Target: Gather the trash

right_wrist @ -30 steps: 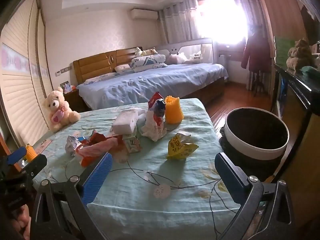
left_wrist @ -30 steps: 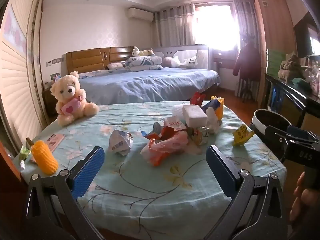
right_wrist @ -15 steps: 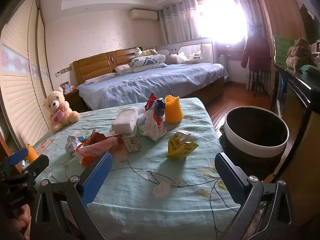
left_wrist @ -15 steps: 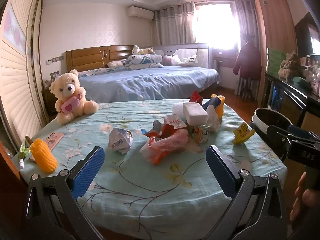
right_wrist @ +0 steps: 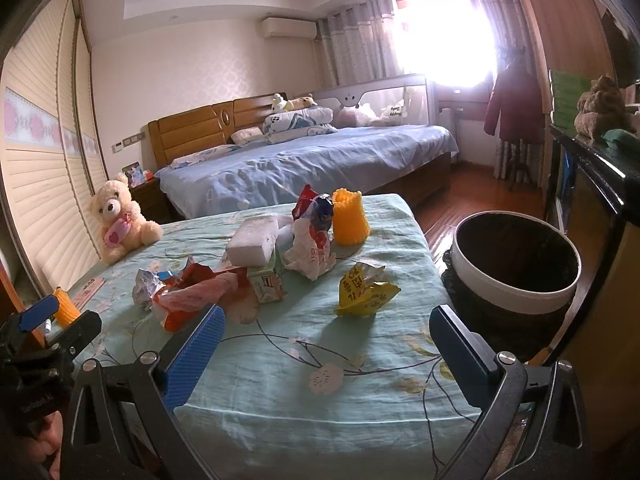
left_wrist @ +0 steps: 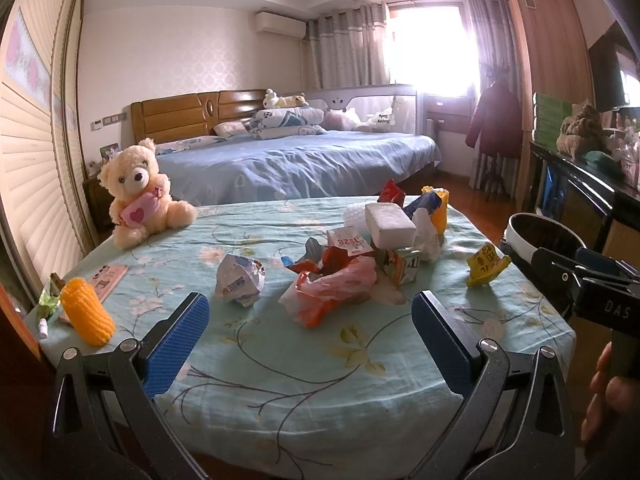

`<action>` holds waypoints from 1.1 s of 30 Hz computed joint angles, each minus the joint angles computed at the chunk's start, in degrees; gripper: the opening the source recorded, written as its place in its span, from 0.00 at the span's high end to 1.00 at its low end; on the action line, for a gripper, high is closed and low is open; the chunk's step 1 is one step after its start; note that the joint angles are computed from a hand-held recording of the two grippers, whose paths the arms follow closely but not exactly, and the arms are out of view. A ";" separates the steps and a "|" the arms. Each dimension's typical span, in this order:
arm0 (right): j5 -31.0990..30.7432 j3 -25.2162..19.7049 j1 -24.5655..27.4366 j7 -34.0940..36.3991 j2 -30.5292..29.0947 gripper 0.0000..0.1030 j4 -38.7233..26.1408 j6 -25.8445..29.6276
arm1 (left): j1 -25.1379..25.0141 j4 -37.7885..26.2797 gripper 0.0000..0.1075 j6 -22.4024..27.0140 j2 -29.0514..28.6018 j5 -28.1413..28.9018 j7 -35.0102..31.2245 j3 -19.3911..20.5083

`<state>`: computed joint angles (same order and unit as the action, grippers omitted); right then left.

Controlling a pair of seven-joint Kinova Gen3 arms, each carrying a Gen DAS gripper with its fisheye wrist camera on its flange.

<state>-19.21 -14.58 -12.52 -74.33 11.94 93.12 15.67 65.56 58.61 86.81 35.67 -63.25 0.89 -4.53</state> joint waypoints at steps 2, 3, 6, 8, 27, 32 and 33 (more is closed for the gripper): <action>-0.04 0.01 -0.02 -0.03 0.02 0.00 -0.04 0.06 | -0.05 -0.17 0.04 0.03 0.03 0.07 -0.17 0.03; 0.02 0.08 -0.09 -0.08 0.01 0.00 0.01 -0.04 | -0.03 -0.22 0.04 0.06 0.07 0.03 -0.19 0.00; 0.22 0.20 -0.22 -0.24 0.00 0.00 0.00 -0.05 | -0.04 -0.16 0.04 0.00 0.03 0.07 -0.18 -0.02; 0.17 0.13 -0.17 -0.24 -0.01 0.00 0.06 -0.09 | -0.06 -0.40 0.04 0.11 0.14 0.09 -0.30 -0.01; 0.08 0.10 -0.55 -0.49 0.04 0.00 0.19 -0.11 | 0.08 -1.20 0.04 0.00 0.72 0.54 -0.65 -0.43; -0.23 -0.24 -0.09 -0.12 0.15 0.00 0.01 0.16 | 0.10 -1.17 0.04 -0.06 0.70 0.63 -0.69 -0.49; -0.08 -0.07 -0.41 -0.42 0.01 0.00 0.13 0.23 | 0.10 -1.17 0.04 -0.06 0.70 0.63 -0.69 -0.49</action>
